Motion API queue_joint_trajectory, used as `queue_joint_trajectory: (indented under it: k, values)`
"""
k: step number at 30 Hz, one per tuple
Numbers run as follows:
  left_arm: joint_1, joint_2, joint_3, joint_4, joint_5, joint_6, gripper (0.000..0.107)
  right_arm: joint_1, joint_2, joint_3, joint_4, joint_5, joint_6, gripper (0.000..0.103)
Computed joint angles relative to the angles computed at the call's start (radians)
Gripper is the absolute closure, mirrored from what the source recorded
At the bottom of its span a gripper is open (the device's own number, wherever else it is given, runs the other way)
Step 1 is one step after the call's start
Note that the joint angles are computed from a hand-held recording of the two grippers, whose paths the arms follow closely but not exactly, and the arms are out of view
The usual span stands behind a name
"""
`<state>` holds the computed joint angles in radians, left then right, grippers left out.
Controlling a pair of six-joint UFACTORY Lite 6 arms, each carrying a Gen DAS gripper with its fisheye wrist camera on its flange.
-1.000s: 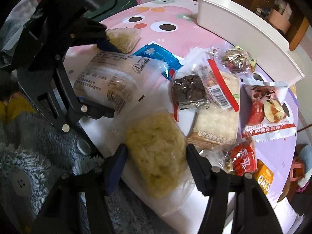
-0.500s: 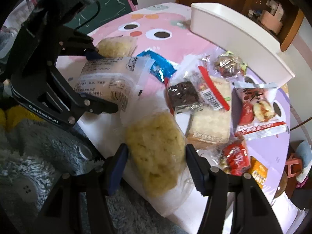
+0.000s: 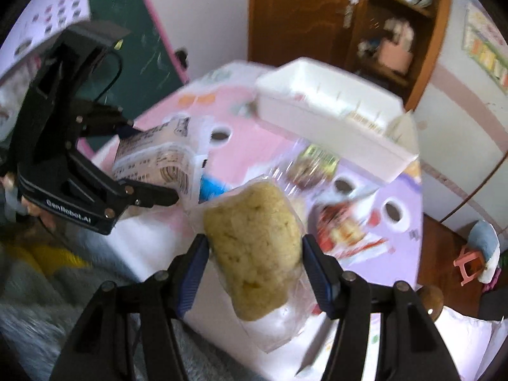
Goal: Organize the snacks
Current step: 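Carry both cracker bags over the white bin with both tools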
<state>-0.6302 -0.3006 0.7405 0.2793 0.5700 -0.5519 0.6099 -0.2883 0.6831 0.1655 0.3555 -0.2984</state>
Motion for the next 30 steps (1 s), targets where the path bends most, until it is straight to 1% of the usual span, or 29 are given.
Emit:
queue_joint_trajectory:
  k: [4, 6, 7, 10, 12, 17, 24, 25, 26, 27, 30]
  values:
    - [0.027, 0.035, 0.179, 0.059, 0.093, -0.007, 0.036, -0.031, 0.011, 0.133, -0.068, 0.028, 0.082, 0.043]
    - [0.05, 0.073, 0.303, 0.094, 0.141, -0.004, 0.036, -0.063, 0.039, 0.233, -0.037, 0.048, 0.067, 0.043]
    - [0.06, 0.081, 0.336, 0.099, 0.156, 0.003, 0.036, -0.074, 0.051, 0.265, -0.028, 0.057, 0.066, 0.043]
    - [0.1, 0.177, 0.545, 0.12, 0.22, 0.028, 0.036, -0.113, 0.128, 0.434, -0.025, 0.099, 0.096, 0.043]
    - [0.145, 0.242, 0.657, 0.111, 0.232, 0.071, 0.036, -0.141, 0.203, 0.574, -0.013, 0.132, 0.099, 0.043]
    - [0.196, 0.413, 0.981, 0.132, 0.306, 0.105, 0.036, -0.185, 0.388, 0.925, -0.016, 0.204, 0.16, 0.043]
    - [0.28, 0.68, 1.386, 0.067, 0.369, 0.183, 0.035, -0.247, 0.693, 1.419, 0.031, 0.308, 0.238, 0.043]
    - [0.292, 0.742, 1.47, 0.049, 0.385, 0.188, 0.035, -0.251, 0.732, 1.47, 0.031, 0.321, 0.251, 0.043]
    - [0.304, 0.782, 1.517, 0.031, 0.391, 0.195, 0.035, -0.257, 0.78, 1.534, 0.034, 0.34, 0.263, 0.043]
    - [0.317, 0.832, 1.58, 0.005, 0.404, 0.206, 0.035, -0.26, 0.856, 1.631, 0.024, 0.371, 0.29, 0.043]
    - [0.347, 1.062, 1.894, -0.069, 0.499, 0.252, 0.035, -0.267, 1.067, 1.921, 0.012, 0.477, 0.333, 0.043]
